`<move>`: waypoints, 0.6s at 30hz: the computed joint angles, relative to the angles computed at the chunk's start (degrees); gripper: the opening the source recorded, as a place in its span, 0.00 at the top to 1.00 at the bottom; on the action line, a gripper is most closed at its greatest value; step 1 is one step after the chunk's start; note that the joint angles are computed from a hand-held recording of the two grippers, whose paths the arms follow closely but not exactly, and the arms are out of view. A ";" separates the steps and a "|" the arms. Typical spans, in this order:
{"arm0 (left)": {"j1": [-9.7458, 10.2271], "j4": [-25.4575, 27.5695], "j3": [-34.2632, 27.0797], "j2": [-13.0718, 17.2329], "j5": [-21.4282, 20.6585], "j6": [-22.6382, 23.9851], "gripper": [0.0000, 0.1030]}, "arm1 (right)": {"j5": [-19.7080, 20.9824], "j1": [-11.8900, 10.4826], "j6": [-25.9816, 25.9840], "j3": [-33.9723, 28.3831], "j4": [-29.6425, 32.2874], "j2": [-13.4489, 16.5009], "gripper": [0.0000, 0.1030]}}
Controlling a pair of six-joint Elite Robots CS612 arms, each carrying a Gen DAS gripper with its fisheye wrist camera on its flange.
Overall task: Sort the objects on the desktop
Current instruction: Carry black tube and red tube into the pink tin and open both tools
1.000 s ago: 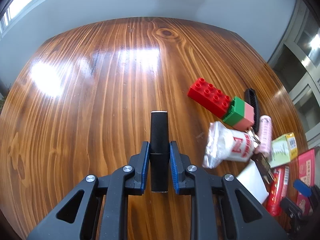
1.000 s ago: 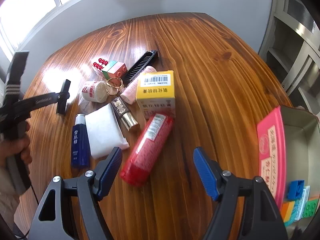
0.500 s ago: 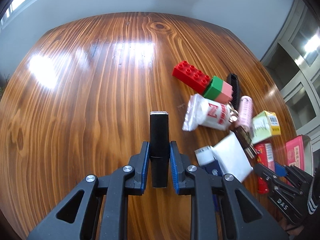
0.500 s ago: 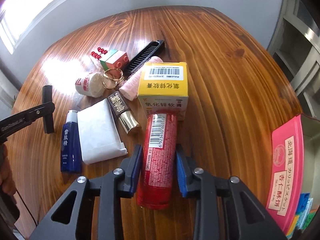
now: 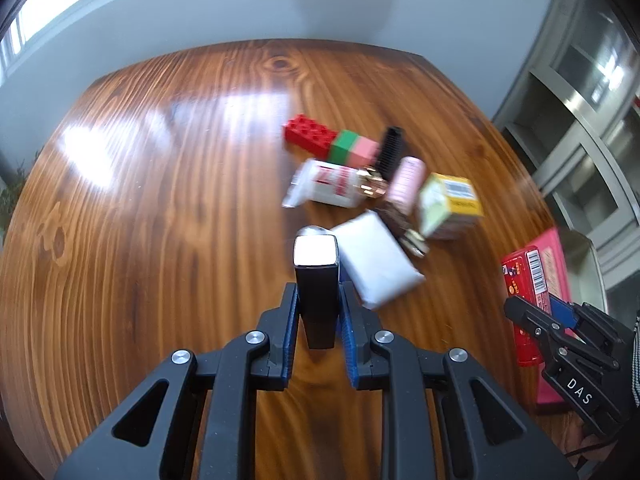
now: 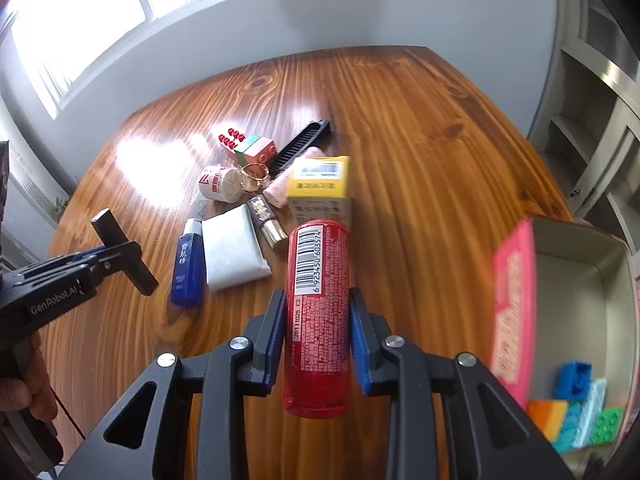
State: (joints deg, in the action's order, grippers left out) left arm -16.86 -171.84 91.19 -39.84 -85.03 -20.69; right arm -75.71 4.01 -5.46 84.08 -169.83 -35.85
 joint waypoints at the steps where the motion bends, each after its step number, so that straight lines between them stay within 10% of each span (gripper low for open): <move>1: -0.47 -0.19 0.37 -0.30 0.11 0.20 0.79 | 0.32 -0.46 0.02 1.26 -0.75 -0.66 0.68; 18: -9.14 -4.48 2.44 -2.24 -2.00 2.59 0.79 | 0.22 -7.78 0.16 12.52 -9.64 -6.69 0.68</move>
